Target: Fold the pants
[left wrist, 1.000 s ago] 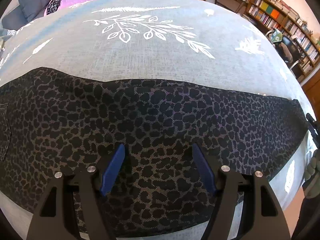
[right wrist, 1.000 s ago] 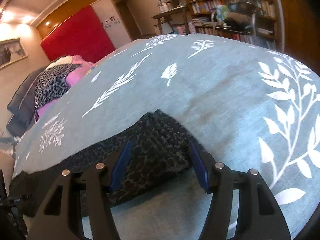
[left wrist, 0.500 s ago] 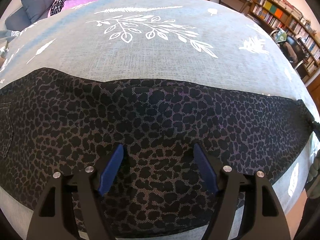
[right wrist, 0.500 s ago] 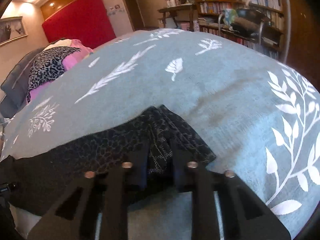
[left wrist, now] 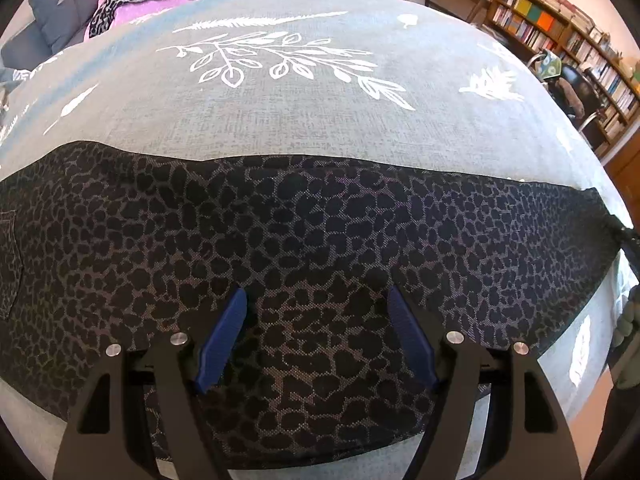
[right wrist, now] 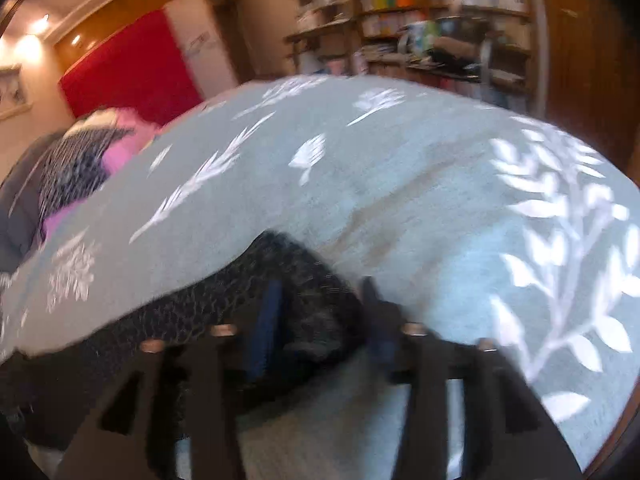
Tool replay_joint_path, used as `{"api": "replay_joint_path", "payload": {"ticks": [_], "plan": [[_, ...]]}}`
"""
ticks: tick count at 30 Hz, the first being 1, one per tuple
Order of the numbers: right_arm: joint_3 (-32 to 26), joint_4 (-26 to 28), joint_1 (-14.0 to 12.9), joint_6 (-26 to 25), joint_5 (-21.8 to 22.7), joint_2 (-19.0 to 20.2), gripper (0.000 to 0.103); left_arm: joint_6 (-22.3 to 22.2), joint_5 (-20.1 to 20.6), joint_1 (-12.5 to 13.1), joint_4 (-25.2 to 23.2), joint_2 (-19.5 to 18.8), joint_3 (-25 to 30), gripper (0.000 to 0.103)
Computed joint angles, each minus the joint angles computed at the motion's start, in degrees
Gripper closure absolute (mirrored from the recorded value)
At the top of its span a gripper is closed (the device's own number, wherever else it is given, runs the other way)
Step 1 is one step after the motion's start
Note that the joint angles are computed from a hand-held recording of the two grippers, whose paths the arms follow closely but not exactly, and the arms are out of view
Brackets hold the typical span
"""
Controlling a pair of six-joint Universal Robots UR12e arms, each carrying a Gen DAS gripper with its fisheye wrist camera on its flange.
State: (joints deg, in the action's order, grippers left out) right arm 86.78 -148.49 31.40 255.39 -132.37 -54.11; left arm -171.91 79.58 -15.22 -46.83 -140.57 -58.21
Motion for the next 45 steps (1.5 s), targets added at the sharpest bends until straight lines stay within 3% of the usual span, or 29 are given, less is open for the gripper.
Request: {"api": "replay_joint_path", "payload": {"ticks": [2,5,9,11,14,16,18,21,25,32,37,45], "plan": [[2.0,-2.7,0.5,3.2,-0.6,-0.9,0.046,-0.1,-0.5,0.1,-0.1,0.2,-0.2,0.030],[4.7,-9.2,0.3,6.0,3.7,-1.6,0.044,-0.1,-1.3,0.1,0.1,0.8,-1.1,0.030],[5.6,-14.9,0.2,7.0,5.3,-1.0,0.042,0.3,-1.9,0.0,0.7,1.4,-2.2,0.030],[6.1,-20.3,-0.4,7.1,7.3,-0.2,0.041,0.5,-2.3,0.0,0.6,1.7,-2.6,0.030],[5.4,-20.3,-0.6,6.0,7.0,0.3,0.040,0.7,-3.0,0.1,1.0,2.3,-3.4,0.030],[4.8,-19.4,-0.7,5.9,6.9,0.6,0.044,0.6,-3.3,0.2,1.2,2.6,-4.0,0.030],[4.6,-18.0,-1.0,6.2,7.6,0.3,0.070,0.5,-3.4,0.4,1.2,2.9,-4.5,0.030],[4.0,-16.2,-1.4,5.6,10.0,-0.2,0.088,0.3,-3.8,0.7,1.4,3.3,-5.2,0.030],[0.5,-13.1,-0.1,-0.2,6.1,0.3,0.090,-0.2,-4.8,1.5,2.0,3.9,-5.8,0.030],[-7.6,-16.3,2.4,-15.0,2.0,2.8,0.091,-1.7,-6.7,3.0,3.6,4.9,-7.2,0.030],[-15.3,-20.7,3.5,-24.2,3.9,6.3,0.092,-3.0,-8.4,4.7,5.0,6.1,-9.0,0.030],[-28.8,-19.2,4.9,-33.0,11.9,12.9,0.092,-5.7,-9.9,7.6,7.2,7.5,-11.7,0.030]]}}
